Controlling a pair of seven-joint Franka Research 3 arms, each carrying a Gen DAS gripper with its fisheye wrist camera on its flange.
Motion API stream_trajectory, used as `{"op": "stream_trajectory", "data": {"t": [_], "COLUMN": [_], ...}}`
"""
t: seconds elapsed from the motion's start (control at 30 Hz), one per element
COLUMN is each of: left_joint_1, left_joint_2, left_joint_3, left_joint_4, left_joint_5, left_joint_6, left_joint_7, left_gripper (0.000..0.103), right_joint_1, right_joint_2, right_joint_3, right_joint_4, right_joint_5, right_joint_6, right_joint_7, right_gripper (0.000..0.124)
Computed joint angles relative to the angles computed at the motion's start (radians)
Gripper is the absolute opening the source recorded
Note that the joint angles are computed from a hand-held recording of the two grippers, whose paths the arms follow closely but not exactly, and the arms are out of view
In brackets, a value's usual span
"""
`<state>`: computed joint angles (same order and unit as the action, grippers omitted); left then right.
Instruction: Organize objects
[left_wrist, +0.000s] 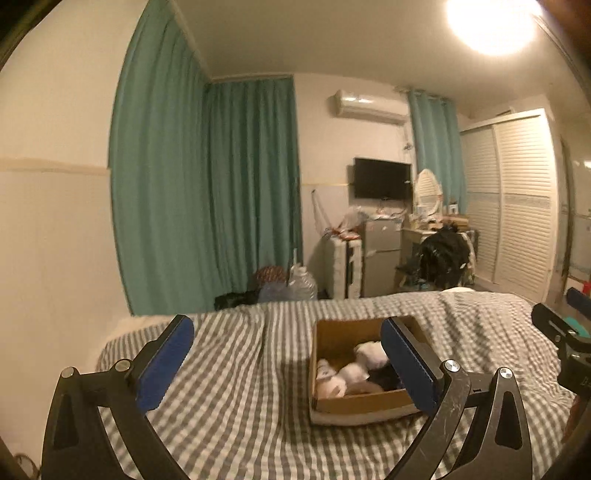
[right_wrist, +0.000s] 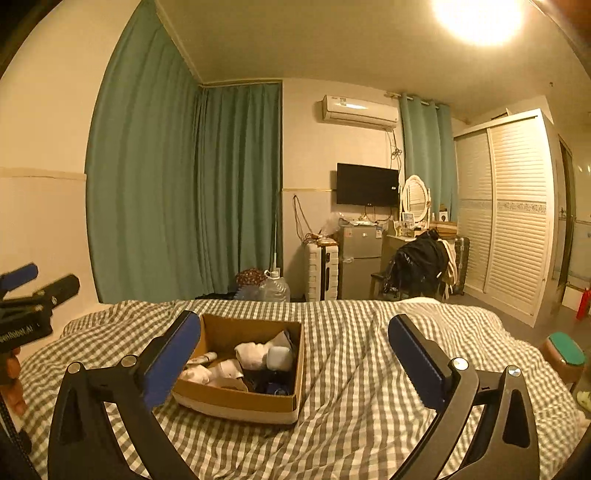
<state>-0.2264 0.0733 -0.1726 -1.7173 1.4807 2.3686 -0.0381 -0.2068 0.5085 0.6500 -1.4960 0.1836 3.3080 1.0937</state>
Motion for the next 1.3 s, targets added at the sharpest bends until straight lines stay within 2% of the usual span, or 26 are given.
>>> {"op": "stream_trajectory", "data": {"t": [0.2, 0.33, 0.43, 0.57, 1.07, 1.3], "left_joint_1": [0.004, 0.001, -0.002, -0.005, -0.014, -0.016], "left_joint_2": [0.014, 0.026, 0.032, 0.036, 0.049, 0.048], "left_joint_3": [0.006, 0.009, 0.012, 0.015, 0.023, 0.024], "left_joint_4": [-0.003, -0.001, 0.001, 0.003, 0.018, 0.014], "left_joint_5": [-0.022, -0.034, -0.046, -0.053, -0.068, -0.064], "left_joint_6": [0.054, 0.059, 0.064, 0.071, 0.075, 0.071], "left_joint_7": [0.021, 0.044, 0.051, 0.060, 0.093, 0.089], "left_gripper": [0.103, 0.103, 0.103, 0.103, 0.103, 0.103], "right_joint_1": [0.057, 0.088, 0.086, 0.127, 0.133, 0.161], "right_joint_2": [0.016, 0.012, 0.009, 0.002, 0.007, 0.002], "right_joint_3": [-0.059, -0.089, -0.082, -0.133, -0.124, -0.151], "right_joint_4": [0.021, 0.026, 0.019, 0.023, 0.039, 0.045], "right_joint_5": [0.028, 0.072, 0.087, 0.104, 0.184, 0.230], "right_joint_6": [-0.031, -0.042, -0.029, -0.036, -0.070, -0.083], "right_joint_7": [-0.005, -0.024, -0.043, -0.038, -0.115, -0.151], "right_gripper": [0.102, 0.102, 0.102, 0.102, 0.102, 0.102]}}
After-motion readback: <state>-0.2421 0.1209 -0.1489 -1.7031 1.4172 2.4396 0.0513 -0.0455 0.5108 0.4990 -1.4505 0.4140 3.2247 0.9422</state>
